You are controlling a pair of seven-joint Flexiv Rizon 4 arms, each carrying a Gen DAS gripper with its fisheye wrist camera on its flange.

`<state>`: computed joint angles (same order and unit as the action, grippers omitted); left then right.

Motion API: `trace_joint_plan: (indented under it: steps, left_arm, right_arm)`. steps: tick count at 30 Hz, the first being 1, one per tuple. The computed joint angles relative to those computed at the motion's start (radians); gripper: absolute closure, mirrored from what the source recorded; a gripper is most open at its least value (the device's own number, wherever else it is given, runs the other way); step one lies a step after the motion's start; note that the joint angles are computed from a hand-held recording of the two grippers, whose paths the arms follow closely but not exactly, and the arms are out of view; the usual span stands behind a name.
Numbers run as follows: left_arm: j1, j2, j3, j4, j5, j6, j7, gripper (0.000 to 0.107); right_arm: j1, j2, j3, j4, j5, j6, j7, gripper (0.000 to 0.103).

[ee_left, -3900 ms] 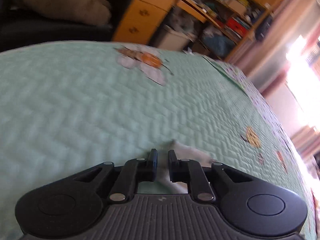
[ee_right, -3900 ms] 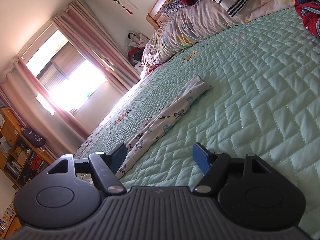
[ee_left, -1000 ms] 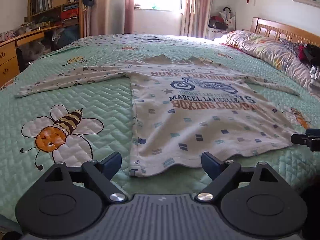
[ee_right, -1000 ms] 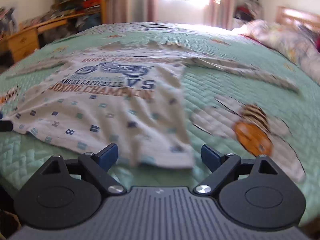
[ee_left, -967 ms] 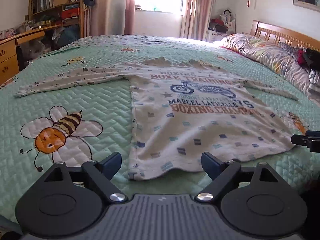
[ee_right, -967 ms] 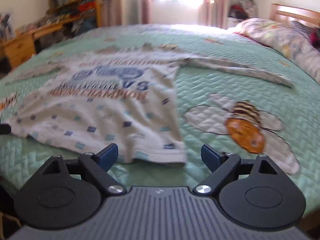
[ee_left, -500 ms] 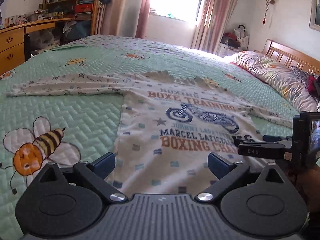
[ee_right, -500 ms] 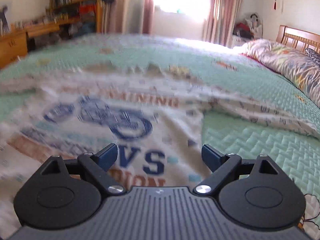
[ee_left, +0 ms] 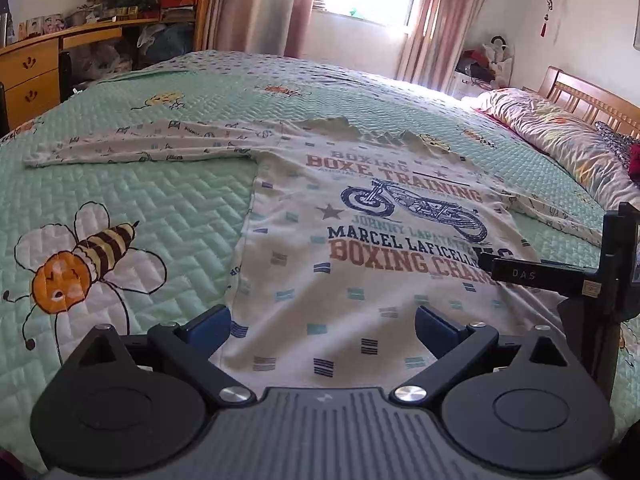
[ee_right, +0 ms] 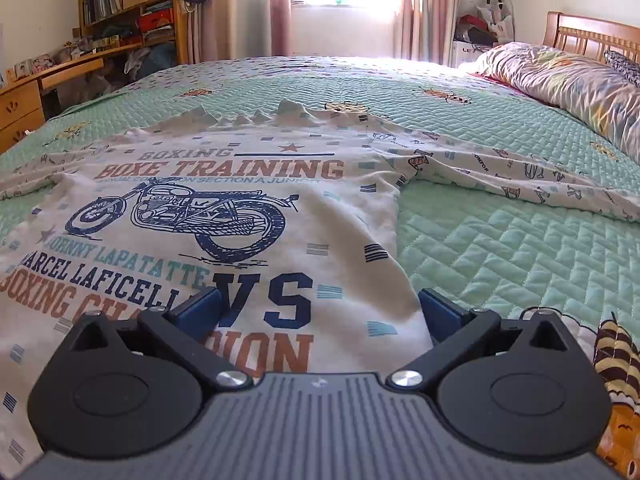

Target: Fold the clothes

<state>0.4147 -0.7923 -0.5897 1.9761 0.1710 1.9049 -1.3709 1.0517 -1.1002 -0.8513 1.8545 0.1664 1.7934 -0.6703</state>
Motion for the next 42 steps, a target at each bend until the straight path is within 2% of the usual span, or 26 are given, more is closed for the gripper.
trace_joint_plan:
  steps: [10,19,29,42]
  left_arm:
    - [0.015,0.012,-0.027,0.007,0.003,0.002,-0.027,0.008]
    - [0.02,0.062,-0.003,0.044,0.024,0.033,-0.056,0.008]
    - [0.006,0.058,0.006,0.028,0.041,0.025,-0.062,0.008]
    - [-0.021,0.073,0.053,0.036,0.025,0.033,-0.075,0.008]
  right_arm:
    - [-0.006,0.002,0.007,0.0,0.007,0.007,-0.005,0.0]
    - [-0.006,0.002,0.007,-0.001,0.009,0.007,-0.007,0.0]
    - [-0.006,0.001,0.007,-0.001,0.009,0.007,-0.007,0.0]
    - [-0.005,0.002,0.007,0.0,0.009,0.007,-0.008,0.0]
